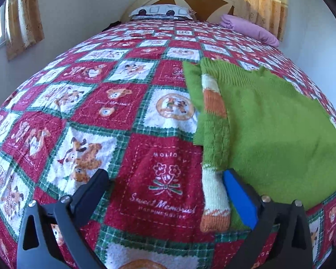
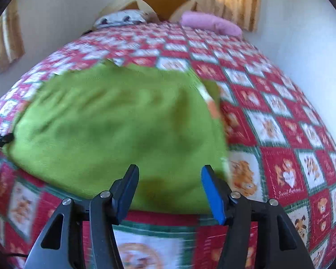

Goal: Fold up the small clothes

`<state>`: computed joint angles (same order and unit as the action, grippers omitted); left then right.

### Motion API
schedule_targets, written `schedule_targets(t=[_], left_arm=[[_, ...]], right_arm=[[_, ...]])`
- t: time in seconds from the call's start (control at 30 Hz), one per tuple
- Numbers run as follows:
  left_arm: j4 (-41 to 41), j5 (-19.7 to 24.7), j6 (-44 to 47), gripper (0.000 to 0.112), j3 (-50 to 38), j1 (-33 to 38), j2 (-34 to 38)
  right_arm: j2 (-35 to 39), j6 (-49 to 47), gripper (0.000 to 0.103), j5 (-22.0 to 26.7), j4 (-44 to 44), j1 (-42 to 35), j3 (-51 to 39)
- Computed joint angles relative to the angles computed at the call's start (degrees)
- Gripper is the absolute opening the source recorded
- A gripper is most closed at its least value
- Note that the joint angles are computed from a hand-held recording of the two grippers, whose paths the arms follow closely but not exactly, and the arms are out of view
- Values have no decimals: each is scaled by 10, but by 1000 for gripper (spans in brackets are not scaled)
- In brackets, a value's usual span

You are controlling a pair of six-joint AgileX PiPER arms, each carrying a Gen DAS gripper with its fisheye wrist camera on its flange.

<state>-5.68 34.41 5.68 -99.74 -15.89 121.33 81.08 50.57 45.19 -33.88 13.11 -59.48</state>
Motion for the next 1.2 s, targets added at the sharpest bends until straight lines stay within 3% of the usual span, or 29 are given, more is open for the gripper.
schedule_targets(t=[0.1,0.23,0.43,0.7,0.87,1.0,1.2], left_arm=[[10,-1,-5,103,0,-2,1],[6,-1,-2,103,0,-2,1],[5,-2,-2,103,1,-2,1],[-17,5,16,103,-3,3,3],[-73,32,73,103,-12,20,1],[-105,24,109,103,5,38,-15],[-96,39,124,103,-21,55,-3]], right_arm=[[26,5,59,12,-16,62,-46],[102,-40,59,-10,-29,123,-114],[195,-46,61,-12,26,84,-166],[174,10,62,-7,-34,115,-129],[154,31,62,-9,-53,147,-123],[151,38,64,-5,-94,191,-128],[182,1,64,-9,-69,200,-153]])
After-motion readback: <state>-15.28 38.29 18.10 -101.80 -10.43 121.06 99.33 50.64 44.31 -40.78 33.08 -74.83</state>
